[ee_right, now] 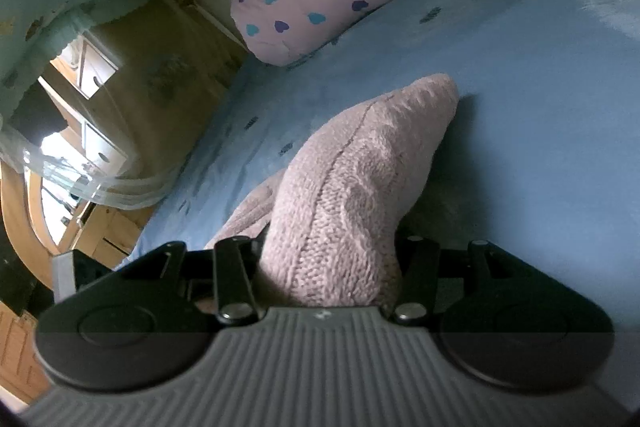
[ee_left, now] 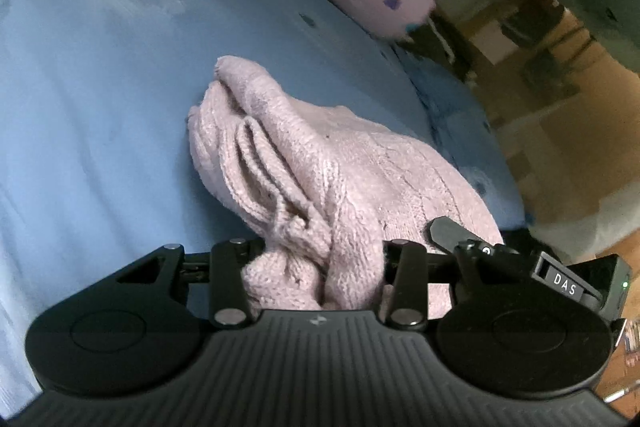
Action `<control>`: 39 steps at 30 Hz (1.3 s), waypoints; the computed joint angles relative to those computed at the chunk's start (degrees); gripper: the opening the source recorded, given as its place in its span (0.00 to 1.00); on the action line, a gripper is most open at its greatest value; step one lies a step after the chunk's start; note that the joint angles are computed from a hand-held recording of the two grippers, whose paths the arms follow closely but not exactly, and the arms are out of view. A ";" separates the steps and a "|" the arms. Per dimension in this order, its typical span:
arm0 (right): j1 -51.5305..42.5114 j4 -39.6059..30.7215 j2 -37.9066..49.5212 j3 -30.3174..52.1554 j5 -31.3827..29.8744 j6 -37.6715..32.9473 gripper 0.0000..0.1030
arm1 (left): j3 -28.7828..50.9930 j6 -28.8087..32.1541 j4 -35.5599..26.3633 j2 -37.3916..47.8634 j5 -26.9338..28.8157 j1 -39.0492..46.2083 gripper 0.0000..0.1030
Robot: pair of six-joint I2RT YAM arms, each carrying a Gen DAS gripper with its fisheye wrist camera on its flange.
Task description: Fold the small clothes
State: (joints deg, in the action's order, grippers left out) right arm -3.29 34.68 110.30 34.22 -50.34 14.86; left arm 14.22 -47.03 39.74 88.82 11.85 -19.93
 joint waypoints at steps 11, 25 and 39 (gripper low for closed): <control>-21.95 -39.72 -24.25 -9.50 -3.83 -29.85 0.51 | 0.92 -13.22 -5.93 -1.30 -18.01 -29.30 0.47; -32.51 -41.88 -33.47 -19.68 1.02 -44.95 0.61 | 12.06 -17.07 -43.17 -10.54 -41.09 -44.78 0.62; -32.49 -23.13 -38.31 -29.88 3.57 -45.22 0.25 | 18.22 -17.50 -53.55 -1.85 -48.94 -48.51 0.65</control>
